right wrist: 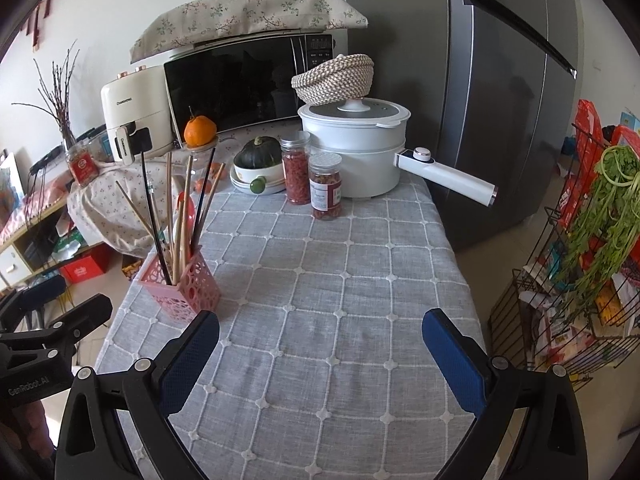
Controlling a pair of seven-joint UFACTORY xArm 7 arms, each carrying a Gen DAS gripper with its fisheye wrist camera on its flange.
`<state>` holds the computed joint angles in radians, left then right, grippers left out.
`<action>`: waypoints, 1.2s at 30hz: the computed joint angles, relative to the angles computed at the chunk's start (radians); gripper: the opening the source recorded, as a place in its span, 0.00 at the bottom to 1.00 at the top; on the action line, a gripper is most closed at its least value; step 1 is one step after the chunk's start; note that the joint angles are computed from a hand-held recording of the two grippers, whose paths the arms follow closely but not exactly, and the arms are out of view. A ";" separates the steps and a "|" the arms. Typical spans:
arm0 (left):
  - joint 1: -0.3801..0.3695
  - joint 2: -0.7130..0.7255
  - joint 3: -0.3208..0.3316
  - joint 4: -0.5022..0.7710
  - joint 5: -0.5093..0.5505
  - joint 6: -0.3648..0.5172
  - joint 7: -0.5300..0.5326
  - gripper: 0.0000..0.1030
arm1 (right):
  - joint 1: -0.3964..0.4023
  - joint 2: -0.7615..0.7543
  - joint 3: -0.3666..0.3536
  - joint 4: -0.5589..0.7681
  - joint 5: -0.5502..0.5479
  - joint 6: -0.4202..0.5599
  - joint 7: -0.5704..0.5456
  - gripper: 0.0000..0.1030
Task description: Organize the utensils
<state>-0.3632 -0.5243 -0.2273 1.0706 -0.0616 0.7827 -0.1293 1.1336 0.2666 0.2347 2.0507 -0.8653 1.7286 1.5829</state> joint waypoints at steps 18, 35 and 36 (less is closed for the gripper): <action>0.001 0.000 0.005 0.002 -0.004 0.006 0.001 0.94 | 0.017 0.033 -0.025 0.050 0.006 -0.009 -0.011 0.99; 0.002 0.001 0.005 0.001 -0.005 0.007 0.003 0.94 | 0.015 0.026 -0.027 0.043 0.007 -0.023 0.000 0.99; 0.002 0.001 0.006 0.001 -0.005 0.006 0.004 0.94 | 0.015 0.025 -0.026 0.040 0.007 -0.024 -0.001 0.99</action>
